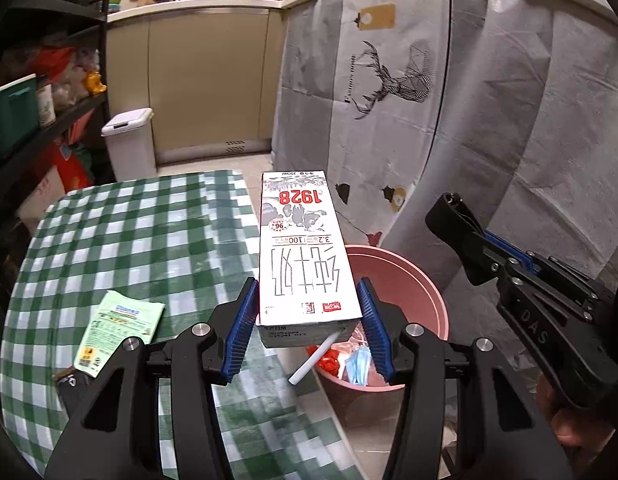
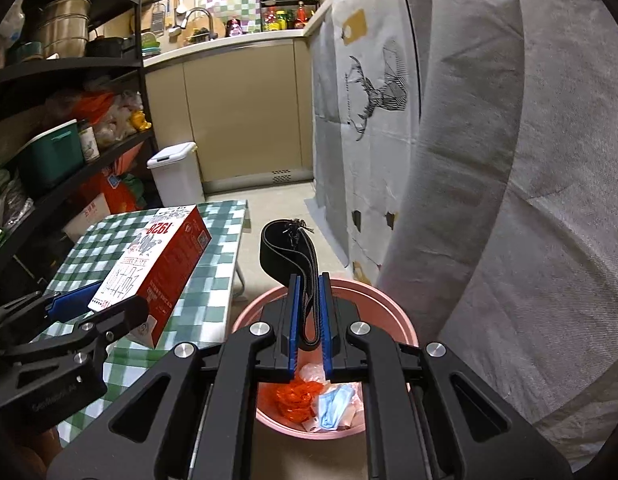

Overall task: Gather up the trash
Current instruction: 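Open both grippers over the pink bin to drop the carton and strap, then move the left gripper to the black foil packet while the right gripper reaches the green sachet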

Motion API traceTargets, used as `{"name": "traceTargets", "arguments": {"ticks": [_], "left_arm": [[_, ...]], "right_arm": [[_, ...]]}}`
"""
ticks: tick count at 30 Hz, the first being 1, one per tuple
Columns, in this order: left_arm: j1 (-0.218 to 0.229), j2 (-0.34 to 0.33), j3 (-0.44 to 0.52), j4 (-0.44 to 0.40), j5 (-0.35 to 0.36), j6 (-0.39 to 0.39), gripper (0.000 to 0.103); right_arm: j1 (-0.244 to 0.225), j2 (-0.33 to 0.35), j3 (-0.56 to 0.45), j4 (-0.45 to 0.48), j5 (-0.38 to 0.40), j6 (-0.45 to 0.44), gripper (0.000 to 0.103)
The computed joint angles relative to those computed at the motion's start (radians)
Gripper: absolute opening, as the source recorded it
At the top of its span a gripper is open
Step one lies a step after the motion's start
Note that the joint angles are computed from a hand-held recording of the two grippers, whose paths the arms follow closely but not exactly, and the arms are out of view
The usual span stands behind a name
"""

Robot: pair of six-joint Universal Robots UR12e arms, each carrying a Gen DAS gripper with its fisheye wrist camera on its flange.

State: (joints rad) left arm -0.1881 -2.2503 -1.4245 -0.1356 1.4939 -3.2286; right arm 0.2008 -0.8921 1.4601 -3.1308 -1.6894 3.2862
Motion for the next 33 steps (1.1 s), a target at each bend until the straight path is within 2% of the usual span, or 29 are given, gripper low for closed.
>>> {"name": "traceTargets", "arguments": {"ticks": [16,18,20,21,22,28,33], "left_arm": [[-0.03,-0.052,0.064,-0.054,-0.021,0.03,0.05],[-0.032,-0.059,0.074,-0.068,-0.02,0.035,0.05],[-0.035,-0.067,0.085,-0.083,-0.018,0.048,0.052],[-0.035,-0.069,0.088,-0.087,-0.021,0.053,0.053],[-0.034,-0.069,0.088,-0.084,-0.02,0.057,0.053],[-0.02,-0.054,0.06,-0.047,-0.008,0.029,0.053],[-0.005,-0.03,0.018,-0.007,0.006,0.035,0.053]], "right_arm": [[-0.018,0.018,-0.021,0.029,-0.004,0.038,0.011],[-0.02,0.022,-0.027,0.048,-0.007,0.05,0.015],[-0.019,0.025,-0.033,0.067,-0.017,0.056,0.033],[-0.018,0.028,-0.035,0.072,-0.028,0.063,0.05],[-0.018,0.029,-0.037,0.075,-0.028,0.068,0.053],[-0.019,0.031,-0.034,0.057,-0.021,0.069,0.053],[-0.008,0.031,-0.037,0.029,-0.01,0.059,0.053]]}}
